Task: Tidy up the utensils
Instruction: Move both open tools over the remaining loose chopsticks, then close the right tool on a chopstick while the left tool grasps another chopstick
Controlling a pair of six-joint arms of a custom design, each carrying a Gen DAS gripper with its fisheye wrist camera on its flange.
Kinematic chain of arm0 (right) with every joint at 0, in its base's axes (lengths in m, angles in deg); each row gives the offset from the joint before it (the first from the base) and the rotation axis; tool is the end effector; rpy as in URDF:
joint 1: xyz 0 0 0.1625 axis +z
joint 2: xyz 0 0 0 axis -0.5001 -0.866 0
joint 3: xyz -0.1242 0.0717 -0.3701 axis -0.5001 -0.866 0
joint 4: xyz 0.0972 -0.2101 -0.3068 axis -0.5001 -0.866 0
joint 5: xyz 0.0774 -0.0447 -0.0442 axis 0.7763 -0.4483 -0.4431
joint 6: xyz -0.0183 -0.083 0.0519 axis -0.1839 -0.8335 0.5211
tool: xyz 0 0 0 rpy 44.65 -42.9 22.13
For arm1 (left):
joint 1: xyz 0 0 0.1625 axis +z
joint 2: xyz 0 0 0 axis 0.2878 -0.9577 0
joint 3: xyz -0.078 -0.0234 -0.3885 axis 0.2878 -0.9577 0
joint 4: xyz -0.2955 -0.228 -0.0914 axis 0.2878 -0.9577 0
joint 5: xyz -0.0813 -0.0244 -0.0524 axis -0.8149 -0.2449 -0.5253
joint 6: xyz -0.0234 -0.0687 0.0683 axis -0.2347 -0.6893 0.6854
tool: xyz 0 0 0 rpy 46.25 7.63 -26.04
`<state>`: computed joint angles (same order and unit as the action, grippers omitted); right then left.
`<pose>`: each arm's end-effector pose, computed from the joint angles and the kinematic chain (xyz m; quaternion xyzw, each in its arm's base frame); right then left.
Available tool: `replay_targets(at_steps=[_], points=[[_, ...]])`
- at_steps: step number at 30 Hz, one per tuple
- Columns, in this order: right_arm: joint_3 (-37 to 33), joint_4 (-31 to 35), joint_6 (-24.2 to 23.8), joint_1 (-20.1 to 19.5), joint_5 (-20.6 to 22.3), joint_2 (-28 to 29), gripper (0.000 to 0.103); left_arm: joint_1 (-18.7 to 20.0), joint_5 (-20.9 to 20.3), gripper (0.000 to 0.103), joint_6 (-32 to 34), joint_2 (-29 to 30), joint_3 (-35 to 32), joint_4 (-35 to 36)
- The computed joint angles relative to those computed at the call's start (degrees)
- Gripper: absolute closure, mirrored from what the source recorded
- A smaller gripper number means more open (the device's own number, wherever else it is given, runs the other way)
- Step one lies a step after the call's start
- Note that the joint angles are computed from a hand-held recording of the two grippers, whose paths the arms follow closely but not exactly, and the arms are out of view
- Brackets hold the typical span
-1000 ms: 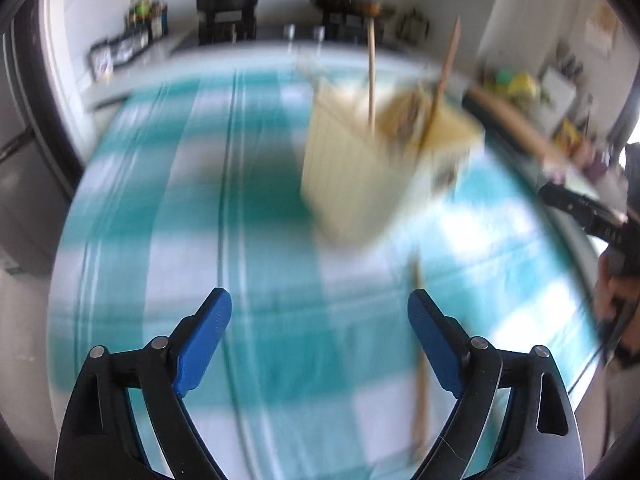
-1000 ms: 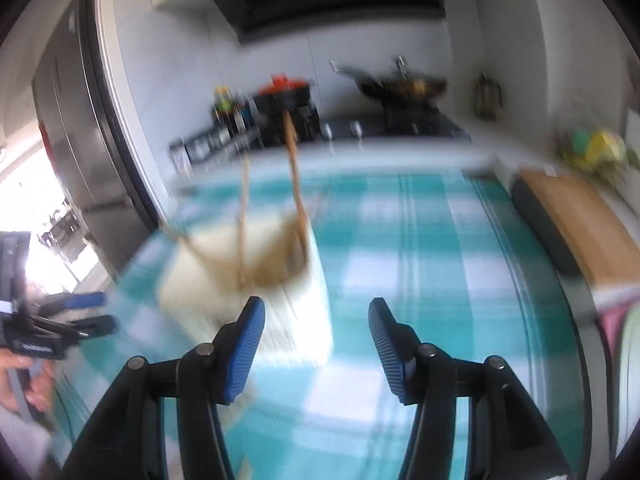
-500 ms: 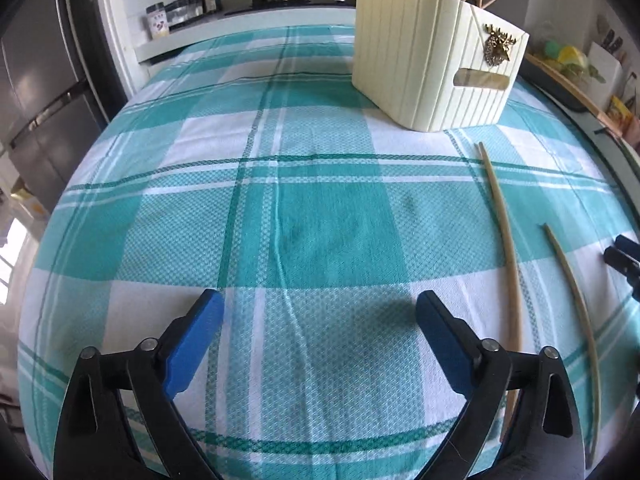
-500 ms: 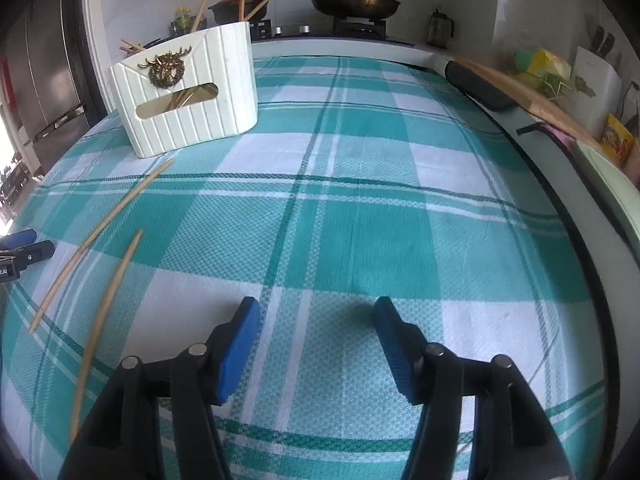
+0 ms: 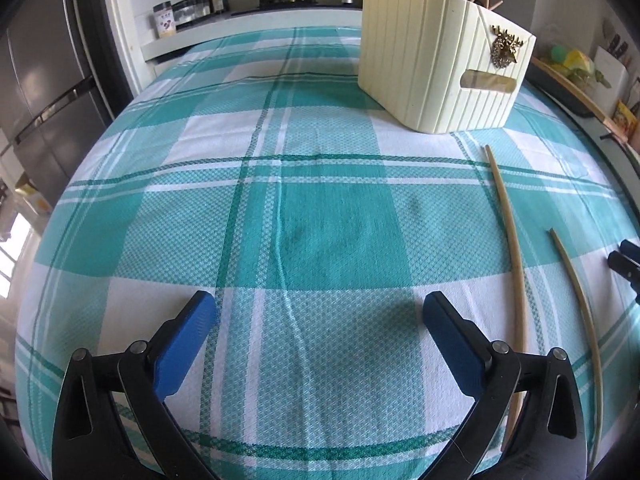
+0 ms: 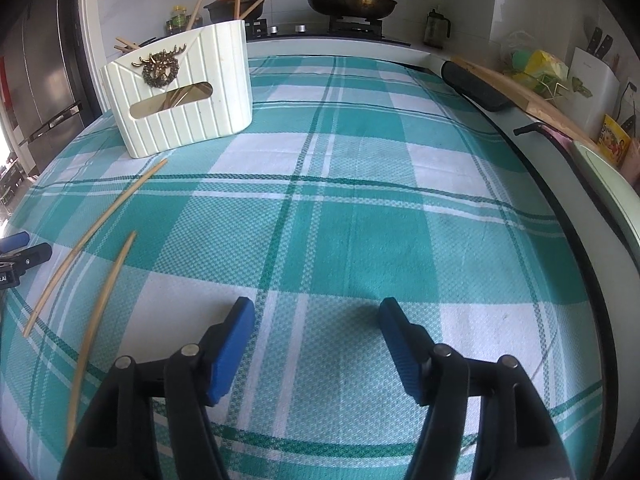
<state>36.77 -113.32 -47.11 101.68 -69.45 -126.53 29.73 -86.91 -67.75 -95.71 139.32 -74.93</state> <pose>-0.1041 -0.6565 0.3206 0.2159 -0.8762 0.2676 0.3376 -0.3027 -0.6329 -0.0797 0.0715 0.8770 -0.2968 0.3711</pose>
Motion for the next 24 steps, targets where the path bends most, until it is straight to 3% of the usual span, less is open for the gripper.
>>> replay_targets(at_steps=[2,4,6,8,10,12,15,18,21,23,24], points=[[0.0,0.2,0.5,0.0,-0.1,-0.1,0.037,0.4,-2.7,0.001,1.6,-1.1,0.5,0.2],[0.1,3.1,4.6,1.1,-3.2,-0.9,0.037,0.8,-7.8,0.001,3.0,-3.4,2.1,-1.0],[2.5,8.5,6.9,1.8,0.1,-4.2,0.039,1.0,-12.6,0.001,3.9,-5.3,4.6,-8.6],[6.2,11.6,4.3,3.2,3.8,-7.1,0.039,0.8,-15.2,0.001,5.6,-5.0,2.9,-10.6],[7.7,15.0,1.7,5.3,3.0,-7.5,0.039,0.7,-17.8,0.001,9.3,-2.9,-2.1,-7.9],[8.4,16.6,0.4,7.1,0.7,-6.4,0.039,0.3,-17.6,0.001,13.7,0.9,-9.4,-2.6],[8.9,12.1,-1.5,8.8,-4.6,-3.0,0.041,0.3,-14.8,0.002,17.6,7.8,-22.0,7.9],[7.6,11.2,-1.7,9.0,-7.5,-0.7,0.056,1.0,-14.7,0.008,17.4,13.0,-32.0,17.1],[6.9,10.0,-1.6,8.2,-6.6,-0.6,0.072,2.2,-13.9,0.013,16.2,18.1,-41.7,25.7],[5.8,11.2,-1.0,7.5,-6.4,-0.8,0.092,2.3,-12.7,0.013,16.4,19.6,-43.8,26.5],[5.2,12.1,-0.8,7.1,-6.3,-1.1,0.093,2.2,-12.4,0.016,17.1,19.7,-43.5,25.5]])
